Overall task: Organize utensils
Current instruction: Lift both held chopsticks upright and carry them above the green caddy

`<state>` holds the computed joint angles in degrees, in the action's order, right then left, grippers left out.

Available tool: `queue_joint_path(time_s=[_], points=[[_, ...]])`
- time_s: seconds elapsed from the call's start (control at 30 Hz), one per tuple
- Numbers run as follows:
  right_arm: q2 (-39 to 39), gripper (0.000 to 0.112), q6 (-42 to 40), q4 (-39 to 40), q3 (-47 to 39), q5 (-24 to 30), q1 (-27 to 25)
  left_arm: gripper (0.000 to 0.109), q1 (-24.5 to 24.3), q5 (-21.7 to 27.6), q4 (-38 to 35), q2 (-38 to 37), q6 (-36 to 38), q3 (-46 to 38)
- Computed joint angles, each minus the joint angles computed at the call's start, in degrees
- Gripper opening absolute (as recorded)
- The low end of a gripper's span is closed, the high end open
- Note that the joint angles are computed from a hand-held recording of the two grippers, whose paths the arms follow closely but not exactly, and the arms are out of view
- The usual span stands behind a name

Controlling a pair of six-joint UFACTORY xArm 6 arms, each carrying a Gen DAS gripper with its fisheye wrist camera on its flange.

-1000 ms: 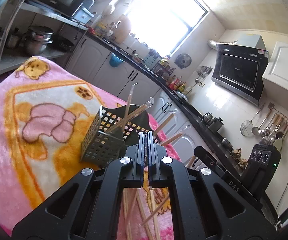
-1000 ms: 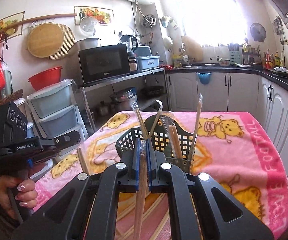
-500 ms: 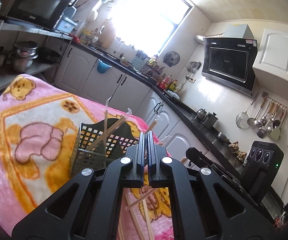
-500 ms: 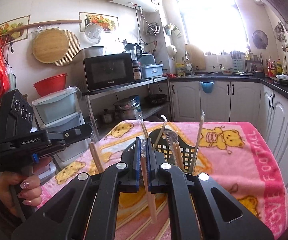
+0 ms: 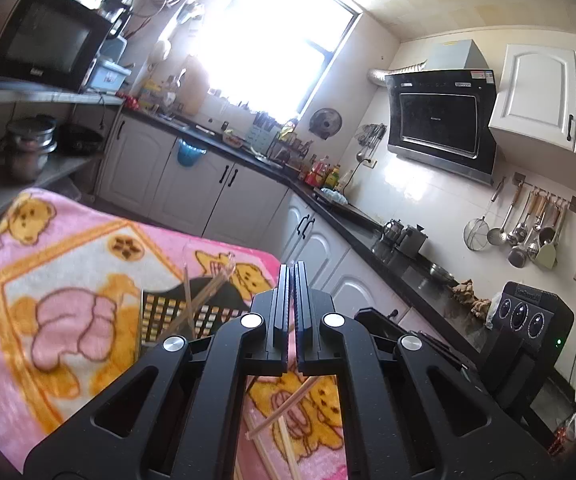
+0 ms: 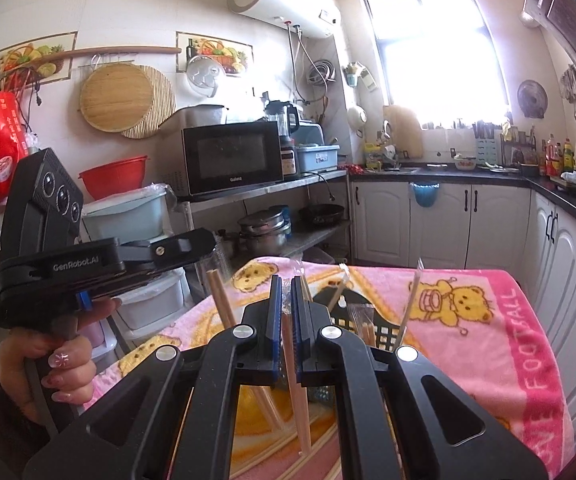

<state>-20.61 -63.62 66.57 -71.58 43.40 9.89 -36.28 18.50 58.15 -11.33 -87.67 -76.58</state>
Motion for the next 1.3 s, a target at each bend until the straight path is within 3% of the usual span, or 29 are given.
queue_joint_path(time_s=[0.7, 1.3], points=[[6.6, 0.005, -2.3, 2.4, -11.8, -3.5, 2.7, 0.001, 3.2, 2.6, -3.7, 5.5, 9.4, -12.6], [15.7, 0.005, -3.6, 1.0, -22.5, -11.2, 7.4, 0.001, 6.5, 3.6, -8.3, 8.4, 12.4, -14.0]])
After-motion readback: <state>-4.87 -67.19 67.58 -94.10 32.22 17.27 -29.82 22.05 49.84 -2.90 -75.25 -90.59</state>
